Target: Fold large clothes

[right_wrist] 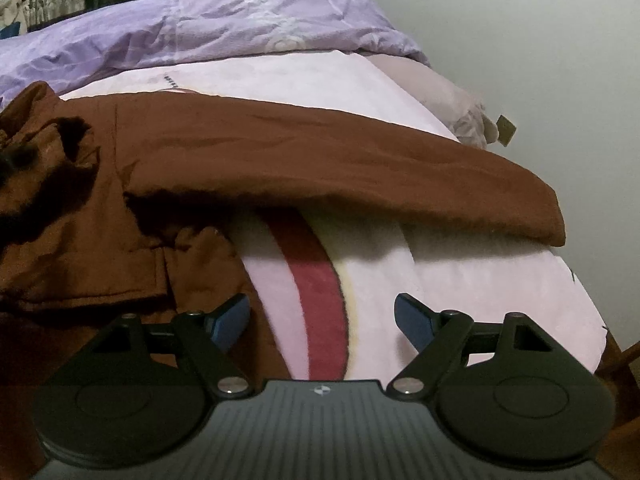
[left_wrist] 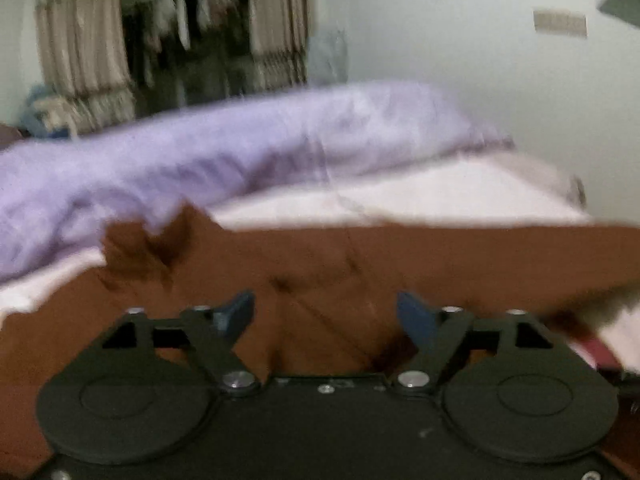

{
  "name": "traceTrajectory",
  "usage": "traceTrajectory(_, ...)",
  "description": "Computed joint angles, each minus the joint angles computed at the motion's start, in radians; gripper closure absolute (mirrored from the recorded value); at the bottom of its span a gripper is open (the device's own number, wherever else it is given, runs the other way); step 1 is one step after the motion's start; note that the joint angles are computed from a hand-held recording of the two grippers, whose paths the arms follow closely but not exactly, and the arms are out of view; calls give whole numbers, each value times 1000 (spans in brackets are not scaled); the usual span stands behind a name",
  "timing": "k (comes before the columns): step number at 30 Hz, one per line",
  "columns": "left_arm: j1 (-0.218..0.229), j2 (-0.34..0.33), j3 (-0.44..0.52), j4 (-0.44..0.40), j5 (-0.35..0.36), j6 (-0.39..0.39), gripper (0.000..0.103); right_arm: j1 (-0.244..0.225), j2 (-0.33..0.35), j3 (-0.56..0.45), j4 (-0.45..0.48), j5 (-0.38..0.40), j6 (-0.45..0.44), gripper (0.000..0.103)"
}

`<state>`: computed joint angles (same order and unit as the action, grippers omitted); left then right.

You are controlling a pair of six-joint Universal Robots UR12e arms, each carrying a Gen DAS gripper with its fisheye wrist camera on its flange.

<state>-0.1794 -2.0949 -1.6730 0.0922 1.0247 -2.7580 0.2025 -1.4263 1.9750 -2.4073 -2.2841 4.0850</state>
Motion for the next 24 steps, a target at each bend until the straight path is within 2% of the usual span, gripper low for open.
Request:
traceTrajectory(1,2,-7,9,27,8,-30,12,-1,0,1,-1,2,1,7)
traceTrajectory(2,1,-15,21,19,17,-46,12,-1,1,0,1,3,5,7)
traceTrajectory(7,-19,-67,105,-243,85,-58,14,-3,2,0,7,14,15,7)
traceTrajectory(8,-27,-78,106,-253,111,-42,13,-4,2,1,8,16,16,7)
traceTrajectory(10,-37,-90,84,-165,136,-11,11,-8,1,3,3,23,12,7)
traceTrajectory(11,-41,-87,80,-151,147,3,12,-10,0,4,5,27,13,7)
traceTrajectory(13,-38,-70,79,-182,134,27,13,-14,-4,8,3,32,15,7)
traceTrajectory(15,-17,-50,74,-209,76,18,12,-11,-16,17,6,-4,35,9)
traceTrajectory(18,28,-5,38,-194,4,19,8,-12,-62,57,51,-110,176,9)
traceTrajectory(20,60,26,1,-163,-2,44,2,-39,-110,105,42,-115,250,9)
traceTrajectory(24,114,63,-66,-104,28,98,1,-116,-211,228,11,-143,471,8)
